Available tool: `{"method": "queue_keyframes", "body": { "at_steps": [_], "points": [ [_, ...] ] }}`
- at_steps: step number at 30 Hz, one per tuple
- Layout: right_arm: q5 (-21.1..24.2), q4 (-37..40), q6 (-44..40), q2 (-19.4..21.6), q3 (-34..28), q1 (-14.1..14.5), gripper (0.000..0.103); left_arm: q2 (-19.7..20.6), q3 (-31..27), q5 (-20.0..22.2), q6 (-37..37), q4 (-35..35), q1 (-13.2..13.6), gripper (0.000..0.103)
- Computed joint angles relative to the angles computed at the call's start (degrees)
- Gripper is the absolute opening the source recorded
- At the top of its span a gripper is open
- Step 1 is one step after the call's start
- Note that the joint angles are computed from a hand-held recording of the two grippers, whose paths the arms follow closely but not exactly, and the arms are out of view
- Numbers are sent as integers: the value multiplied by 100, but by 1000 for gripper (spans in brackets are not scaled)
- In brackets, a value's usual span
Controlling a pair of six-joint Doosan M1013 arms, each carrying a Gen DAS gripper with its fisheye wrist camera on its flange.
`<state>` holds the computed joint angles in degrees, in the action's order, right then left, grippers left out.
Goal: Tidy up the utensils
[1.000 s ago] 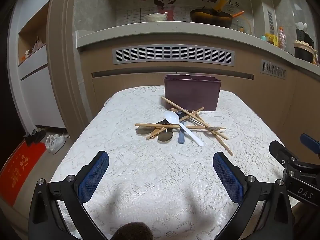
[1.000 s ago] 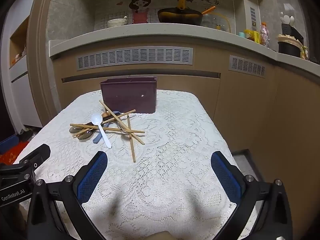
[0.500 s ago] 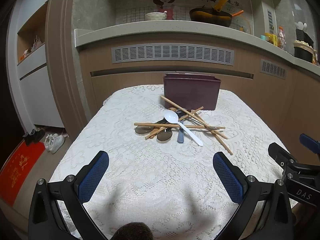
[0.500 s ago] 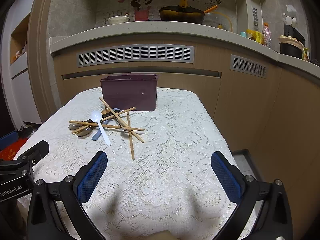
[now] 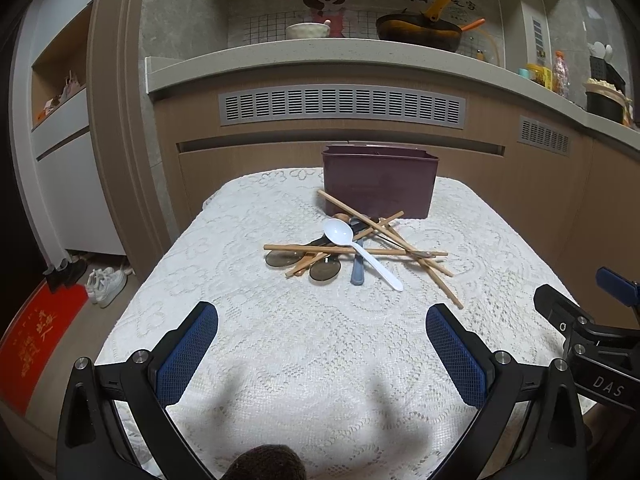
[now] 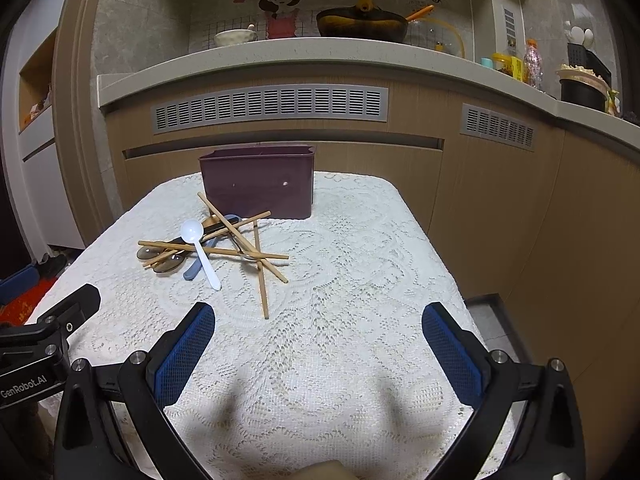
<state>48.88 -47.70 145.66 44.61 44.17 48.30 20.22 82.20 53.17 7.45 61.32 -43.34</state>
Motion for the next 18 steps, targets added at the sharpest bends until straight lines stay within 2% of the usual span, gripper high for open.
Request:
{"method": "queue_keyframes", "body": {
  "at_steps": [18],
  "points": [
    [-39, 35, 0, -20, 44, -1, 103, -2, -14, 9, 77, -51, 0, 103]
  ]
}}
